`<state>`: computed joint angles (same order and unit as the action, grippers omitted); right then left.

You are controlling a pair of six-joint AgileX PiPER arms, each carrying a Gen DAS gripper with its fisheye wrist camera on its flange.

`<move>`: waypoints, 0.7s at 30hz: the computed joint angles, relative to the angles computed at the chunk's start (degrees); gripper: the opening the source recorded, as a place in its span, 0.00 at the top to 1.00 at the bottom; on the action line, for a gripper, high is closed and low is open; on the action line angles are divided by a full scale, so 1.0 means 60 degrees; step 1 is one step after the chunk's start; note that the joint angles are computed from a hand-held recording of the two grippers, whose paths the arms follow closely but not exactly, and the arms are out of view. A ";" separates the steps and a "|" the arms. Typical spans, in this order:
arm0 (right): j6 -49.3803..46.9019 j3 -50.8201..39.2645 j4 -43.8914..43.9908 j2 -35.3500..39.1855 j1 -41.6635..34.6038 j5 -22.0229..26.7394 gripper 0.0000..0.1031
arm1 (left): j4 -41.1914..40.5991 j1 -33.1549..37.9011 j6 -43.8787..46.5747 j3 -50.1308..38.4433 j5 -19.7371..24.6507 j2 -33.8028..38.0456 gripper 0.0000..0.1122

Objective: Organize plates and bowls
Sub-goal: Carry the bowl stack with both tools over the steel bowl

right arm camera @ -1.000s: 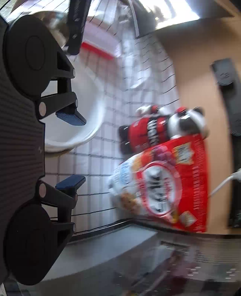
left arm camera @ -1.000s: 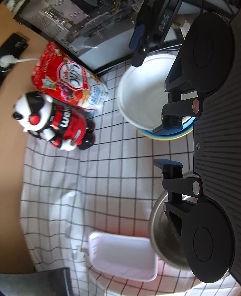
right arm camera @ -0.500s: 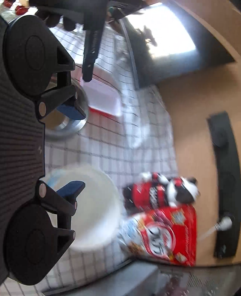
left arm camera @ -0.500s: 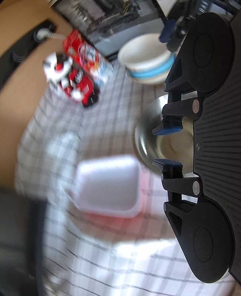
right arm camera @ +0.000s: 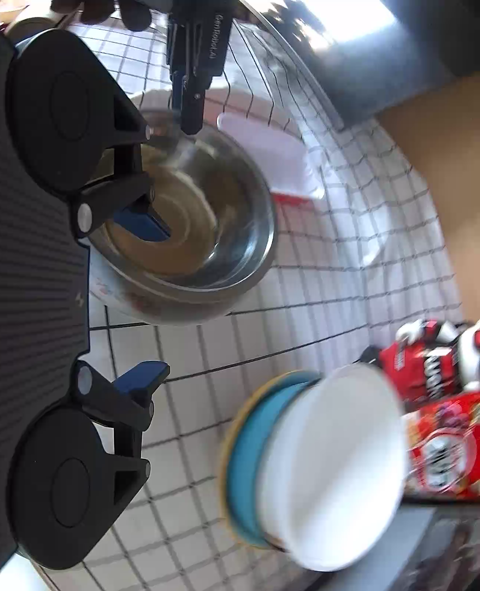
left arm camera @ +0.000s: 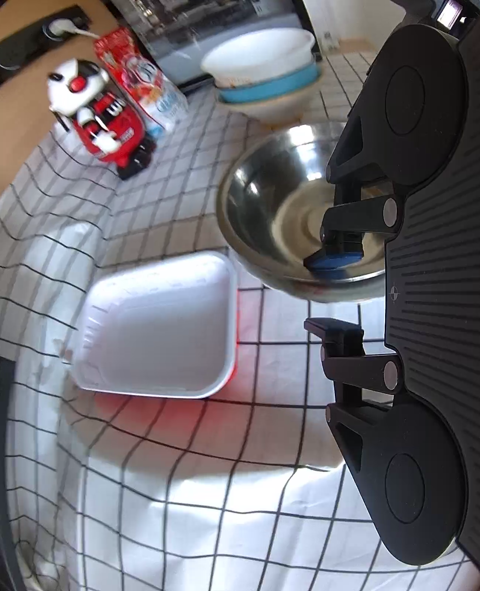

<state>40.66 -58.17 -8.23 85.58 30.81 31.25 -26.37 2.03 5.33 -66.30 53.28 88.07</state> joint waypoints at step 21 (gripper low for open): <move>-0.0483 -0.1804 0.1088 0.1983 -0.0327 0.0644 0.51 | -0.0895 -0.0365 0.1130 -0.1700 0.0165 0.2144 0.62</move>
